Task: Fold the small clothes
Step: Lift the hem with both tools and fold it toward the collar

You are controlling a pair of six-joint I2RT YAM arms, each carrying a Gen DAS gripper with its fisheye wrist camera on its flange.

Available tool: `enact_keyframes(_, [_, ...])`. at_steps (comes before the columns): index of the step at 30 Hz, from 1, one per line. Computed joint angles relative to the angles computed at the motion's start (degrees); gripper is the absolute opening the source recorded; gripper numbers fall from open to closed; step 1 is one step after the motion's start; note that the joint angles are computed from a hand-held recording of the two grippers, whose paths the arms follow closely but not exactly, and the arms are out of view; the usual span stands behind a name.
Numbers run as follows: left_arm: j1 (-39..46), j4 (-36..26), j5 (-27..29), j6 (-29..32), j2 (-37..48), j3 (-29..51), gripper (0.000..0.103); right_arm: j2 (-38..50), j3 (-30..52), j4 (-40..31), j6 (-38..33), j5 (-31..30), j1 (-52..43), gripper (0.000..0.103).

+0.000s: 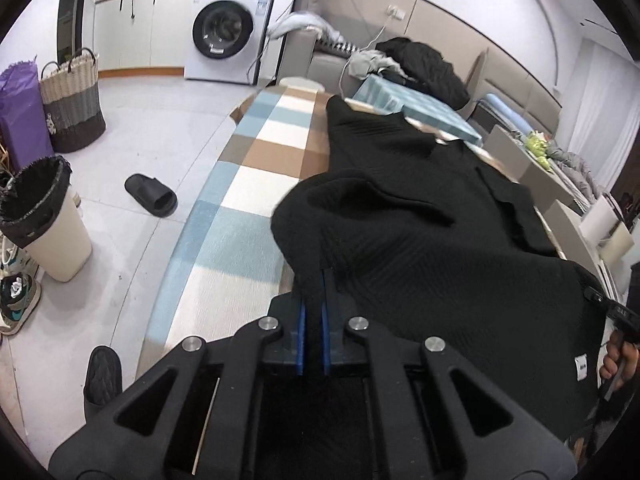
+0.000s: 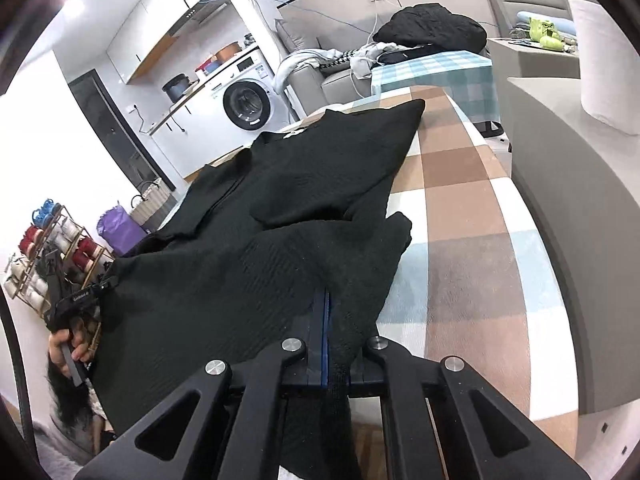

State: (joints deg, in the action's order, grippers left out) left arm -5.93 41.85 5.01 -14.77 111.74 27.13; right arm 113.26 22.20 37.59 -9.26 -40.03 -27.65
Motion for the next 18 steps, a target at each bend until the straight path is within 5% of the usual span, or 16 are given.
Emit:
enact_keyframes(9, [-1.93,5.37,1.15,0.32,-16.63,-17.88,0.003,-7.65,-8.59,-4.78,-12.86,-10.01,-12.12,0.004])
enact_keyframes(14, [-2.66,1.24,0.91,0.35,-27.3,-23.24,0.003,-14.93,-11.87,-17.4,-25.59,-15.42,-21.67,0.004])
enact_keyframes(18, [-1.42,-2.57,2.45,0.37,-30.49,-22.32,0.003,-17.85,-12.56,-17.89,-24.54,-16.85,-21.29,0.004])
